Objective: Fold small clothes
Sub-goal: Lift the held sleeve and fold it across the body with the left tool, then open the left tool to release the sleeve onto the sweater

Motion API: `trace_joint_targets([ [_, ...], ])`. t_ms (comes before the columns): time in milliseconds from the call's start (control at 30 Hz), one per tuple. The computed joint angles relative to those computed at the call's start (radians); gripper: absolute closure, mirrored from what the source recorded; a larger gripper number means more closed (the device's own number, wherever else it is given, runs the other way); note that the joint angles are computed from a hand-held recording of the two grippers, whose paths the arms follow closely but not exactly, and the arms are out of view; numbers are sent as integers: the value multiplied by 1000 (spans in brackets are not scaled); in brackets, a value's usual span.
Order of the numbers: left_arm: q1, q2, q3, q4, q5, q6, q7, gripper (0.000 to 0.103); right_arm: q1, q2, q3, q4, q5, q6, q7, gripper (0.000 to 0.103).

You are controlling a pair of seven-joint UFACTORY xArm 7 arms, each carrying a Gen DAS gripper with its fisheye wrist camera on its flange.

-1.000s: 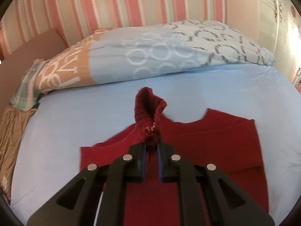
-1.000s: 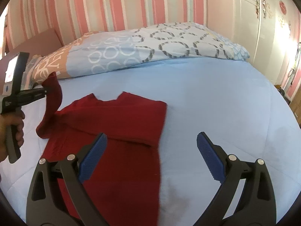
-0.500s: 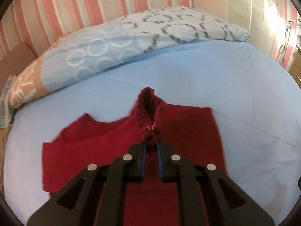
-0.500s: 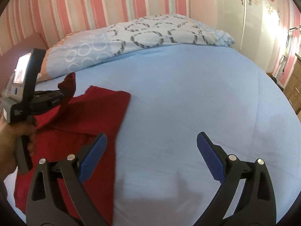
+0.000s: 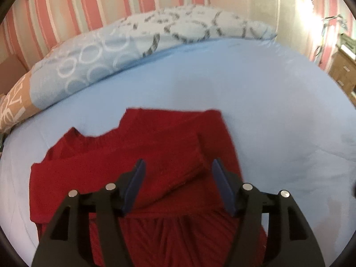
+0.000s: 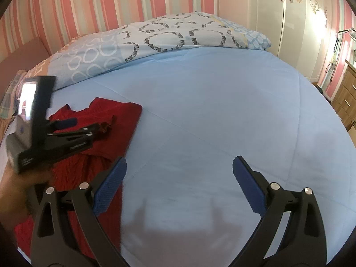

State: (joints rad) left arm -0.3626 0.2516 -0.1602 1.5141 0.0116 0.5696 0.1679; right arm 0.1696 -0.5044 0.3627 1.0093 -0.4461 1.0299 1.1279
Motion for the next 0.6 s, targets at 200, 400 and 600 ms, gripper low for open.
trace_joint_targets([
  [200,76,-69,14,-46,-104,-2,46,35,8,91,29,83,-26,16,30,7],
  [400,147,-74,57,-54,-99,15,77,35,52,256,51,240,-127,67,84,5],
  [600,206,-94,75,-94,-115,-14,133,35,119,552,15,515,-222,123,37,5],
])
